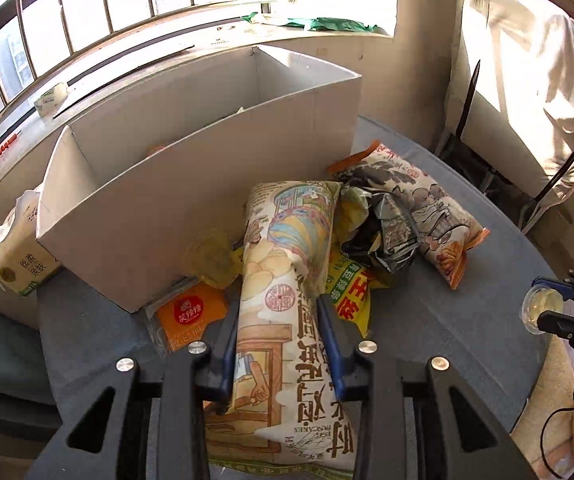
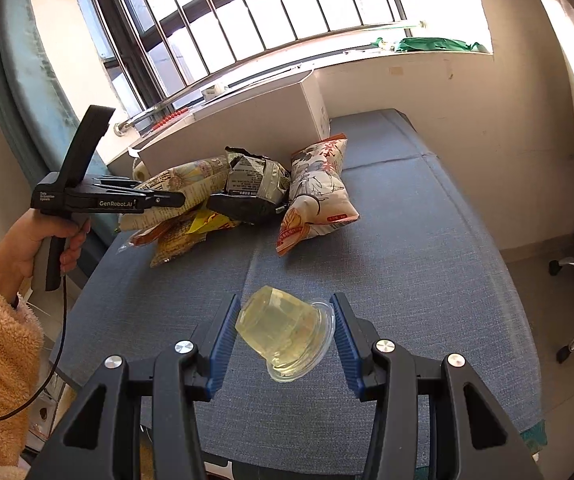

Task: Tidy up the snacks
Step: 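Lift the jelly cup with the right gripper while the left gripper grasps a long rice-cracker bag, then carry the jelly cup with the right gripper while the left lifts the long bag over the box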

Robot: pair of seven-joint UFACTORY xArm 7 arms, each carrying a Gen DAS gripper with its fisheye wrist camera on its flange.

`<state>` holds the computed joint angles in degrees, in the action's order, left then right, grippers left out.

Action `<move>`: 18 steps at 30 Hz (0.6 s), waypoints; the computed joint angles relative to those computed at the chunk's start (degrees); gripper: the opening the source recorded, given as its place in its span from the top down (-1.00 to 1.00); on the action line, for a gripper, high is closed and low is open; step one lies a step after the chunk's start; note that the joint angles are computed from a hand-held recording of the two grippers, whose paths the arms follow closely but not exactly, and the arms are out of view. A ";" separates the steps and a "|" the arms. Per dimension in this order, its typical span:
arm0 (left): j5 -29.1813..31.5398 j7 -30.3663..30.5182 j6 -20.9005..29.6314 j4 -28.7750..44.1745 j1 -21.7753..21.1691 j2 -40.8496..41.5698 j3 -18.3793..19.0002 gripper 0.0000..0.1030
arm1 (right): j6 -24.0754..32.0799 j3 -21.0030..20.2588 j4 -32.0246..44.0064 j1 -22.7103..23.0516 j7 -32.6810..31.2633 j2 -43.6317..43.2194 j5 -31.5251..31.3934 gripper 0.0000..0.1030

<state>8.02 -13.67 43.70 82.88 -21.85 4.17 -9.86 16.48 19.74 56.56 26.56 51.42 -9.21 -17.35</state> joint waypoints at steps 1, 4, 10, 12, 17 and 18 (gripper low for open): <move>1.23 -1.51 -1.50 -1.86 -0.17 -1.92 0.06 0.26 | -0.48 -0.02 0.07 -0.04 0.22 0.13 0.04 0.02; 1.85 -5.91 -8.88 -8.29 0.39 -8.27 -0.11 0.26 | -2.54 0.07 1.69 -0.24 0.97 1.73 -0.57 0.02; 2.31 -16.51 -21.83 -15.43 4.66 -16.44 -2.26 0.56 | -1.89 -2.27 14.72 2.11 -4.36 10.38 -0.04 0.02; 2.53 -16.80 -21.44 -14.54 5.83 -16.88 -2.96 0.71 | -0.68 -3.66 21.33 3.36 -6.25 14.32 -1.29 0.02; 2.75 -8.78 -10.30 -11.03 5.93 -14.59 -3.96 0.74 | 4.86 -6.42 32.73 6.32 -11.15 20.30 1.20 0.02; 1.47 -7.57 -8.75 -11.36 5.20 -14.59 -3.60 0.64 | 4.88 -7.25 32.86 7.23 -10.90 20.15 0.19 0.02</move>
